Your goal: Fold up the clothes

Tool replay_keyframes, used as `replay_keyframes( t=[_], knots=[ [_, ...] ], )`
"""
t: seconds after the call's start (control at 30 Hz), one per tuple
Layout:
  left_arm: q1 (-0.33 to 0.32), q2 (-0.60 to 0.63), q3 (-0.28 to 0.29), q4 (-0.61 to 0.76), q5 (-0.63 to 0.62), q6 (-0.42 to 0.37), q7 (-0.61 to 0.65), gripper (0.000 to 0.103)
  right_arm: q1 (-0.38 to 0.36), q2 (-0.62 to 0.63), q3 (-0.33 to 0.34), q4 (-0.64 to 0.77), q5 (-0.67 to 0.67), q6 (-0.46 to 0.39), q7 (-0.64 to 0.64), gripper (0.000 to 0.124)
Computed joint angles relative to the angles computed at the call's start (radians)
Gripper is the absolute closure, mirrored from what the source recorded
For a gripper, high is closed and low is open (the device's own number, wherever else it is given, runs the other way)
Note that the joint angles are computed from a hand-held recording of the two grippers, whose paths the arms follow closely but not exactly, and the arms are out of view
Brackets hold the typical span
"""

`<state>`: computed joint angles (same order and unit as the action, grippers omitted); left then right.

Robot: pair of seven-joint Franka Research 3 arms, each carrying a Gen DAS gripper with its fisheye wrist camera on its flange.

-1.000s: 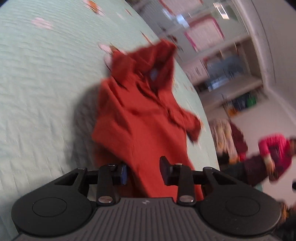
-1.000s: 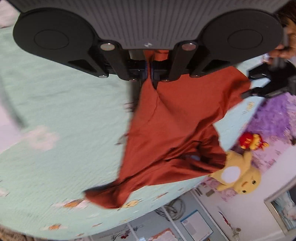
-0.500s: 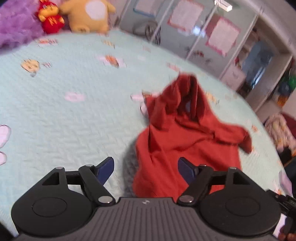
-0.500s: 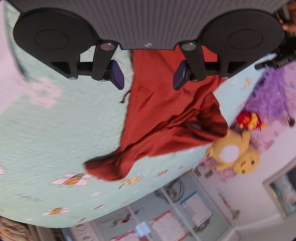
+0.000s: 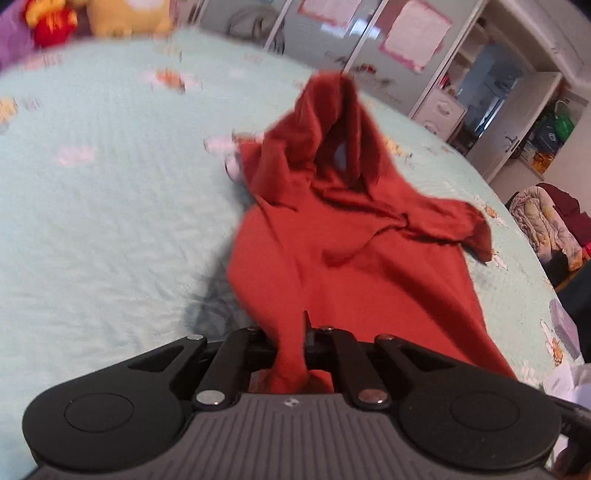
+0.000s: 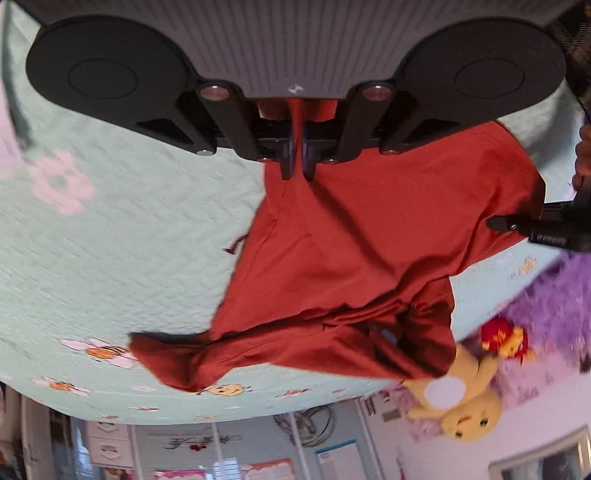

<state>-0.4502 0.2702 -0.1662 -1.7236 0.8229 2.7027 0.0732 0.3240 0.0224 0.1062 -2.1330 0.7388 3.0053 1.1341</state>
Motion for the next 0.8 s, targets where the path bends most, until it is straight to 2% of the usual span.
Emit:
replay_keyframes(
  t=[0.07,0.2,0.23,0.33,0.37,0.4,0.5,0.53,0.6,0.67,0.73,0.8],
  knots=[
    [-0.005,-0.073,-0.004,-0.072,0.02,0.003,-0.032,0.099,0.003,-0.038,0.001,-0.03,0.093,-0.007,-0.054,0.123],
    [0.026,-0.154,-0.059,-0.174,-0.066,0.031,0.028,0.099,0.036,-0.13,-0.026,-0.094,0.246,-0.056,-0.17,0.123],
    [0.027,-0.16,-0.067,-0.18,-0.067,0.015,0.045,0.099,0.045,-0.153,-0.035,-0.11,0.266,-0.07,-0.195,0.123],
    [0.049,-0.143,-0.077,-0.185,-0.15,-0.01,0.078,0.095,0.054,-0.181,-0.041,-0.142,0.225,-0.064,-0.188,0.123],
    [0.054,-0.139,-0.073,-0.189,-0.171,-0.01,0.052,0.093,0.057,-0.182,-0.044,-0.147,0.219,-0.06,-0.176,0.123],
    [0.051,-0.137,-0.067,-0.183,-0.16,-0.034,0.018,0.089,0.059,-0.178,-0.052,-0.145,0.229,-0.064,-0.161,0.122],
    [0.035,-0.159,-0.057,-0.182,-0.076,-0.108,-0.098,0.059,0.066,-0.186,-0.075,-0.146,0.302,-0.072,-0.154,0.108],
    [0.033,-0.178,-0.059,-0.187,-0.052,-0.145,-0.137,0.055,0.067,-0.195,-0.079,-0.153,0.321,-0.063,-0.163,0.107],
    [0.032,-0.219,-0.072,-0.195,-0.01,-0.222,-0.228,0.055,0.072,-0.21,-0.09,-0.157,0.368,-0.04,-0.188,0.106],
    [0.037,-0.263,-0.089,-0.212,0.07,-0.288,-0.345,0.055,0.092,-0.215,-0.113,-0.14,0.489,-0.015,-0.258,0.105],
    [0.043,-0.277,-0.113,-0.192,0.148,-0.36,-0.358,0.055,0.104,-0.202,-0.133,-0.096,0.663,-0.016,-0.378,0.104],
    [0.047,-0.265,-0.127,-0.154,0.232,-0.359,-0.286,0.054,0.088,-0.159,-0.128,-0.03,0.763,-0.045,-0.459,0.104]
  ],
)
